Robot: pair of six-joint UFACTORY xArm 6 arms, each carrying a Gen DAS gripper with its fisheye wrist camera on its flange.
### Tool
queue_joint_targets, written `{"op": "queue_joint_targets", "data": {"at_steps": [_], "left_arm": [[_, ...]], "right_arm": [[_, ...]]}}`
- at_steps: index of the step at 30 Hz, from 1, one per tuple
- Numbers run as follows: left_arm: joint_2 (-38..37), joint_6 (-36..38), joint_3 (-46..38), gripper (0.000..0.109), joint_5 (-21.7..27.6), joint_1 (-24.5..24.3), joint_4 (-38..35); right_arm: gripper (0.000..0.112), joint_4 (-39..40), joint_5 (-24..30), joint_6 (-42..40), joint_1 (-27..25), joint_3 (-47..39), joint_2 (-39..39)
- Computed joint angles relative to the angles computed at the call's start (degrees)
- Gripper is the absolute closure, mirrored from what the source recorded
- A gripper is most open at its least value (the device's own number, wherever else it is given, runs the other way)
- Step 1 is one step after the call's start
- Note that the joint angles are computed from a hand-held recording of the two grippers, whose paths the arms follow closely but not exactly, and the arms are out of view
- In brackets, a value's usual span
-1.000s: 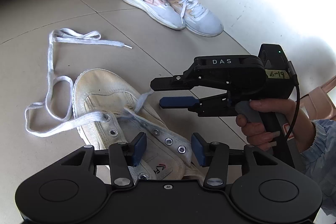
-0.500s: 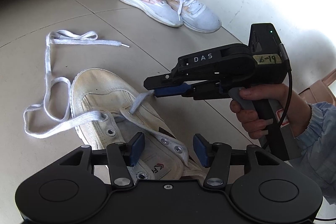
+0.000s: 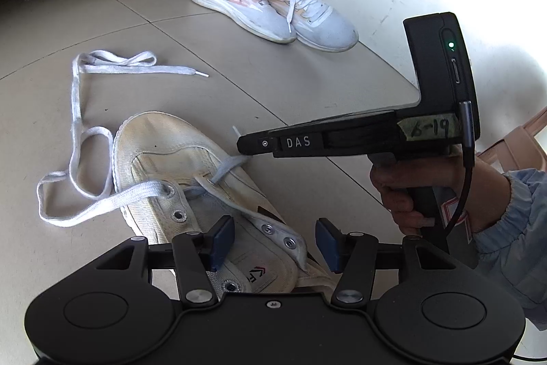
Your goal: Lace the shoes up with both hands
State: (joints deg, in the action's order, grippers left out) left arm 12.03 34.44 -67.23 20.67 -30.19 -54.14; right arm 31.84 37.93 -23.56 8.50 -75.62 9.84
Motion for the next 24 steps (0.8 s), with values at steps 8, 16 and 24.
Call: {"op": "queue_joint_targets", "data": {"at_steps": [8, 16, 24], "left_arm": [[0.8, -5.6, -0.7, 0.069, 0.9, 0.5, 7.8], [0.8, -6.3, -0.7, 0.07, 0.8, 0.6, 9.0], [0.6, -6.3, -0.6, 0.07, 0.9, 0.6, 9.6]], "right_arm": [[0.109, -16.6, -10.6, 5.2, 1.4, 3.8, -1.5], [0.108, -22.4, -12.0, 9.3, 0.1, 4.0, -1.3], [0.108, -37.1, -15.6, 19.8, -2.8, 4.9, -1.2]]}}
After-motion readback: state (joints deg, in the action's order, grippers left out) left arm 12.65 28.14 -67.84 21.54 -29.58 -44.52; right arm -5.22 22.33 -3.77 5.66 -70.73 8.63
